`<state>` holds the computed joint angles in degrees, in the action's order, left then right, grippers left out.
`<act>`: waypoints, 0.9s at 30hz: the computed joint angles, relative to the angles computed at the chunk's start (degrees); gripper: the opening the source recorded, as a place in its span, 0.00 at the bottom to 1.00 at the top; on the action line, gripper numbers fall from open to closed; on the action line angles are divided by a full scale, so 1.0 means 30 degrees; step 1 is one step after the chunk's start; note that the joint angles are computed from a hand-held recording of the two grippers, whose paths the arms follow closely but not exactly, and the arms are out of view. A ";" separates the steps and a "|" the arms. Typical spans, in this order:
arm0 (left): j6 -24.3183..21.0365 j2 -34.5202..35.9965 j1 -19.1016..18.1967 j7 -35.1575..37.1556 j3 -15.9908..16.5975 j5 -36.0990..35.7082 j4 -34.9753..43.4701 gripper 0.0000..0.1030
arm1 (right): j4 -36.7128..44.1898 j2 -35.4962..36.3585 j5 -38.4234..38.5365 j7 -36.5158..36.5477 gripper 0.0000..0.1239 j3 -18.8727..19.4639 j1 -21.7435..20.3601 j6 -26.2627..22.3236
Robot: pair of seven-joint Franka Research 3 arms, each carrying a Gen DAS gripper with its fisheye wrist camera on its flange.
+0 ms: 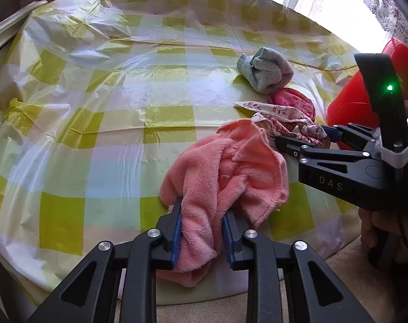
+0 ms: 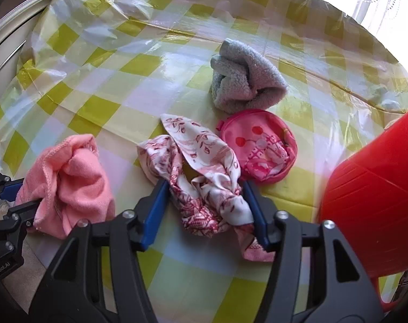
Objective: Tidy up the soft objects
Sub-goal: 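Grasp the floral cloth with the right tool while the left tool grasps the pink towel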
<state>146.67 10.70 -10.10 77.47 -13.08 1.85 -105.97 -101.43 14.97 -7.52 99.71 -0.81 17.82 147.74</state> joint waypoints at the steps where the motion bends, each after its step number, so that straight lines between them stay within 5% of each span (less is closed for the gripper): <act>1: 0.0078 -0.0038 0.0018 0.0025 -0.0011 -0.0050 -0.0043 0.24 | -0.0087 -0.0049 0.0062 -0.0028 0.40 0.0016 -0.0023 0.0123; 5: 0.0538 -0.0360 0.0040 -0.0045 0.0004 -0.0096 -0.0412 0.21 | -0.0723 -0.0512 0.0198 0.0121 0.29 0.0033 -0.0059 0.0636; 27: 0.1922 -0.2377 -0.0819 -0.1621 -0.0114 0.0525 -0.2074 0.21 | -0.6793 -0.6020 0.2478 0.0063 0.27 0.1134 -0.1310 0.3218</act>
<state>152.44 3.57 -12.56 72.61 -13.42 3.43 -112.20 -121.81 -3.09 -0.09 99.90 2.59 13.88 157.39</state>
